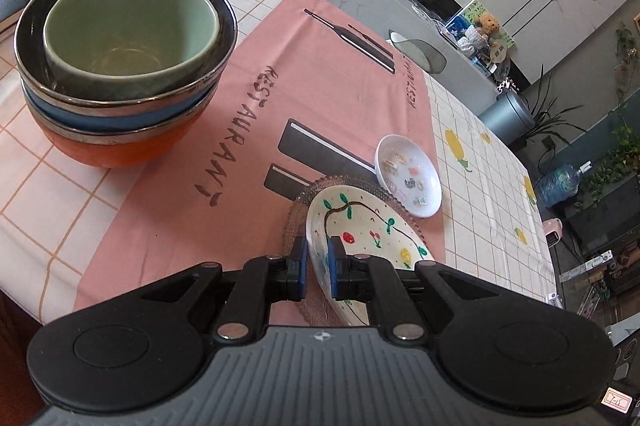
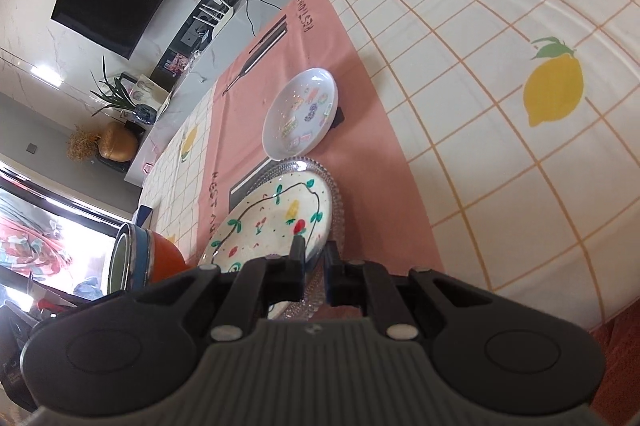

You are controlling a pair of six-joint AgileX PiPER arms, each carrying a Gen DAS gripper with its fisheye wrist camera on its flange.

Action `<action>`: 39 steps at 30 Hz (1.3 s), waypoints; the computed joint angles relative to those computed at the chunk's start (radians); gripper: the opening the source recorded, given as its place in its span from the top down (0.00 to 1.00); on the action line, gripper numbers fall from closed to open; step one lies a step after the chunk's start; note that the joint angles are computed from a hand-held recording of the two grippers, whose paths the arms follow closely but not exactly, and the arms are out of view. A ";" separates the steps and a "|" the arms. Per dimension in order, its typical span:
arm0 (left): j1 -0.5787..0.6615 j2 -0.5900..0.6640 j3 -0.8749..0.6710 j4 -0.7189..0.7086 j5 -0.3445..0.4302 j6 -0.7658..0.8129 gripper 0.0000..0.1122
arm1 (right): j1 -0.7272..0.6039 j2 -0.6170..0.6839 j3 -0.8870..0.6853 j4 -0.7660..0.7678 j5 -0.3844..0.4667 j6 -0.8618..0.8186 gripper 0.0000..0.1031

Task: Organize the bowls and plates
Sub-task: 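Lift the white painted plate with the left gripper over the glass plate, then lower the white painted plate onto the glass plate and open the left gripper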

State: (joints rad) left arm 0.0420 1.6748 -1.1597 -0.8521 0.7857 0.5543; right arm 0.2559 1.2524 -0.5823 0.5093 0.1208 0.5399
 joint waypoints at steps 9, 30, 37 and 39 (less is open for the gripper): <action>-0.015 -0.012 0.016 0.064 0.001 -0.013 0.90 | 0.029 -0.003 -0.006 -0.427 0.016 0.397 0.94; -0.092 -0.032 0.012 0.248 -0.048 -0.086 0.87 | 0.097 0.031 -0.022 -0.915 0.052 0.879 0.94; -0.114 -0.045 0.009 0.303 -0.053 -0.077 0.87 | 0.122 0.034 -0.045 -0.981 0.100 0.933 0.94; -0.110 -0.049 0.012 0.299 -0.054 -0.069 0.87 | 0.119 0.034 -0.047 -0.962 0.102 0.914 0.94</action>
